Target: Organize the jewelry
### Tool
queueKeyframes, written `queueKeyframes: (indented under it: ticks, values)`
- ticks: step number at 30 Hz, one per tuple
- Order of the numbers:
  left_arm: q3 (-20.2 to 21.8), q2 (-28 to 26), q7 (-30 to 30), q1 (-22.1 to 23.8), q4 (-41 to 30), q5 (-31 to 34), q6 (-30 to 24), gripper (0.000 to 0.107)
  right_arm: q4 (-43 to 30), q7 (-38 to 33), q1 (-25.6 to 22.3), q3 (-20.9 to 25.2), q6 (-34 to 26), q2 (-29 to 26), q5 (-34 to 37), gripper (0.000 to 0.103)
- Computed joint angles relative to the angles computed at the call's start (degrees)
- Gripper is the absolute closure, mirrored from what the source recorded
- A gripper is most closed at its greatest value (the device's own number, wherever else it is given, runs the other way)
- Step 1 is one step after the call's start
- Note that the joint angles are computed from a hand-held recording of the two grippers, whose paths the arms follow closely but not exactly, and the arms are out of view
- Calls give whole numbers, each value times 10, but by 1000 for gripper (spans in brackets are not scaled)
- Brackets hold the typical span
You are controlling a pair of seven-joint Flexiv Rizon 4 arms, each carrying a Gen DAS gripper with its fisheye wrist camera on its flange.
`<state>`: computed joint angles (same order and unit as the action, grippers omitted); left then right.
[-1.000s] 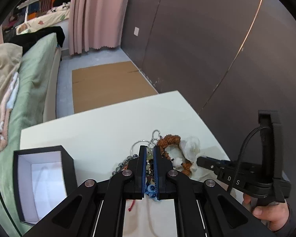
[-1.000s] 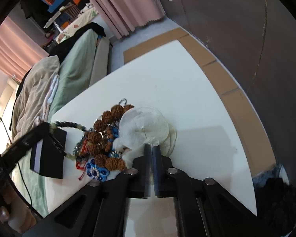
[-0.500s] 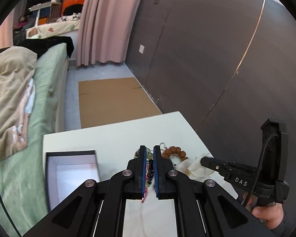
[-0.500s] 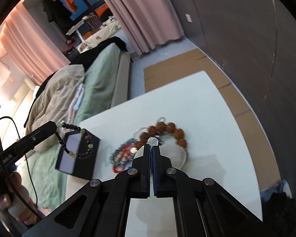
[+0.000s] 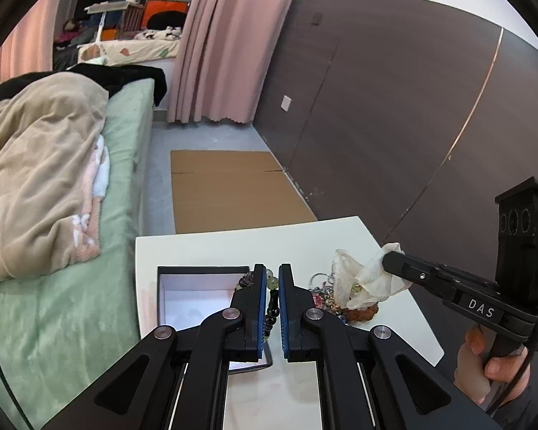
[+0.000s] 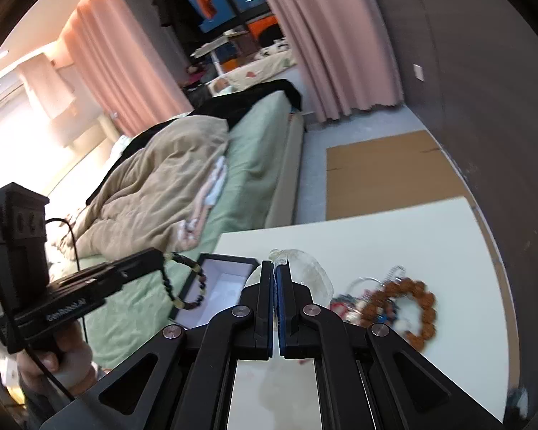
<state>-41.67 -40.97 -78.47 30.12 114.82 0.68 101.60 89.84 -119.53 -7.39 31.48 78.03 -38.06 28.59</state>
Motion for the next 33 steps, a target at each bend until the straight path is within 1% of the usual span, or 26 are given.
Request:
queueKeyframes:
  ticks: [2, 4, 7, 11, 14, 15, 16, 17, 18, 19, 20, 22, 26, 27, 28, 29, 30, 31, 32, 33]
  values:
    - [-2, -3, -1, 5, -1, -1, 0, 100, -7, -5, 3, 6, -7, -4, -1, 100]
    - [-7, -7, -2, 11, -2, -1, 0, 100, -18, 2, 15, 1, -16, -8, -4, 100]
    - [-24, -20, -5, 25, -4, -3, -7, 100, -37, 0, 19, 6, -32, -17, 0, 100]
    - [-8, -21, -13, 16, -12, -16, -12, 99, -58, -3, 28, 4, -43, -28, 11, 100]
    - [4, -15, -21, 14, -19, -44, -45, 97, -73, -15, 22, 14, -61, -40, 30, 100]
    - [9, -13, -21, 11, -19, -52, -47, 94, -77, -18, 22, 14, -69, -44, 35, 100]
    - [18, -9, -23, 7, -19, -61, -49, 80, -82, -20, 23, 13, -76, -48, 40, 100]
    - [23, -6, -23, 4, -17, -65, -47, 60, -85, -22, 25, 10, -81, -49, 44, 100]
    - [27, -5, -23, 3, -14, -68, -38, 50, -87, -24, 28, 7, -86, -51, 48, 100]
    - [31, -3, -26, 1, -11, -69, -26, 37, -91, -29, 29, 8, -94, -54, 52, 100]
    - [40, 2, -32, -4, -7, -68, -8, 34, -93, -31, 30, 6, -99, -55, 57, 100]
    - [51, 9, -39, -7, -6, -59, -3, 34, -98, -36, 35, 2, -111, -57, 65, 100]
    - [58, 11, -50, -3, -8, -46, 4, 34, -113, -63, 29, 12, -142, -63, 97, 100]
    - [57, 10, -53, 1, -8, -45, -1, 34, -114, -66, 35, 6, -148, -61, 100, 99]
    - [54, 9, -56, 5, -9, -44, -3, 34, -110, -55, 52, -12, -149, -55, 93, 94]
    - [54, 8, -59, 6, -8, -44, -1, 34, -108, -41, 66, -29, -156, -51, 82, 86]
    - [58, 9, -63, 4, -6, -44, 2, 34, -105, -21, 79, -47, -166, -46, 68, 56]
    - [61, 9, -65, 3, -7, -43, 4, 34, -99, -3, 86, -60, -168, -39, 61, 32]
    - [62, 9, -67, 0, -7, -41, 3, 34, -95, -7, 82, -58, -158, -38, 69, 28]
    - [53, 6, -66, 4, -6, -36, 4, 34, -88, -14, 74, -55, -145, -34, 79, 26]
